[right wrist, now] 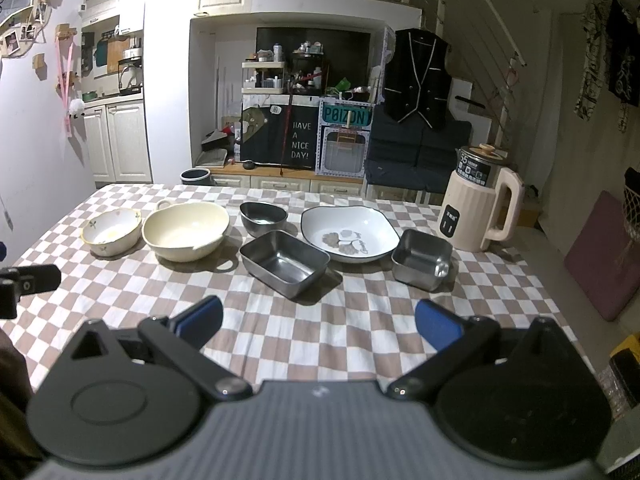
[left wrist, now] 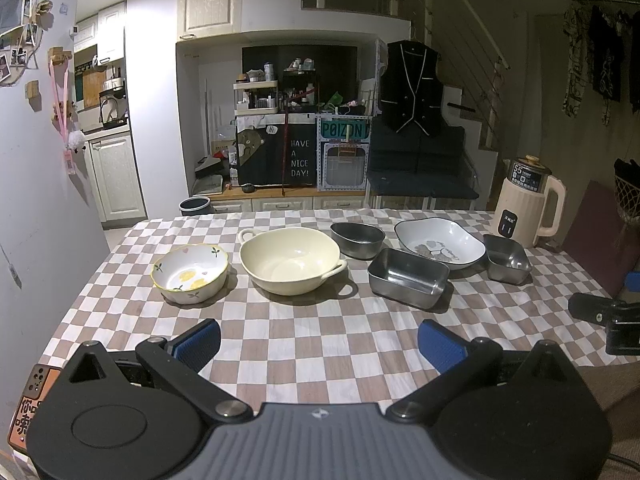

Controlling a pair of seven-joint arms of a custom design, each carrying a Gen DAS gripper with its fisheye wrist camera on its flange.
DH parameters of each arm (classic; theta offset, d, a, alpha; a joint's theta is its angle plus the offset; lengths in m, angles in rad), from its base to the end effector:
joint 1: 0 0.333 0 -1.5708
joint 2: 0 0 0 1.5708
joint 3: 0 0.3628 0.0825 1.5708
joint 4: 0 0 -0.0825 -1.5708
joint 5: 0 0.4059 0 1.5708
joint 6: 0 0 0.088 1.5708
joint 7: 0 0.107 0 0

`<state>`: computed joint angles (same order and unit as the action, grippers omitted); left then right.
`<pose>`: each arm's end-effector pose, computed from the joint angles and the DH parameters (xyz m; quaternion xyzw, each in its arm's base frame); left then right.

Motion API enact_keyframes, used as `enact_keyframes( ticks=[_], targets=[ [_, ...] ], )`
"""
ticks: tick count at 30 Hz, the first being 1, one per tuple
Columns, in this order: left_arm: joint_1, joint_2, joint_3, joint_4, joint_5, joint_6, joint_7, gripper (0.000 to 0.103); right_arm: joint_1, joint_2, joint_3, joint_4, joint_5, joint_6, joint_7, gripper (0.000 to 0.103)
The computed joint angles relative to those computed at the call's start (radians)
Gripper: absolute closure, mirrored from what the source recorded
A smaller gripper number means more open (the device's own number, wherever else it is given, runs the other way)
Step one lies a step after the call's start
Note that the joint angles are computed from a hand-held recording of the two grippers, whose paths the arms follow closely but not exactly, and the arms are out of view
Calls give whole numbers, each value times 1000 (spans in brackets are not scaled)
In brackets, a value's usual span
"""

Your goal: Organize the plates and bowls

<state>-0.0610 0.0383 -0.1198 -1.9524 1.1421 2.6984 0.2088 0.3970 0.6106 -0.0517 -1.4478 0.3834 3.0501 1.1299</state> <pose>0.6134 -0.1421 0.5605 -0.7022 0.5228 -0.2871 0.3889 0.7662 0.2572 0.4771 -0.7433 0.4673 -0.2833 0.3859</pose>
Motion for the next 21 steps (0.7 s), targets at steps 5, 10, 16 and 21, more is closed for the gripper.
enact_keyframes(
  ticks=[5,10,16,21],
  targets=[
    [0,0,0,0,1,2,-2,0,0,0,0,0,-1,0,1,0],
    [0,0,0,0,1,1,-1,0,1,1,-2,2,-3,-3,3,0],
    [0,0,0,0,0,2,-2,0,2,0,-3,1,-5,-3,5,0],
    [0,1,0,0,1,2,-1,0,2,1,-4,2,-7,-5,6,0]
  ],
)
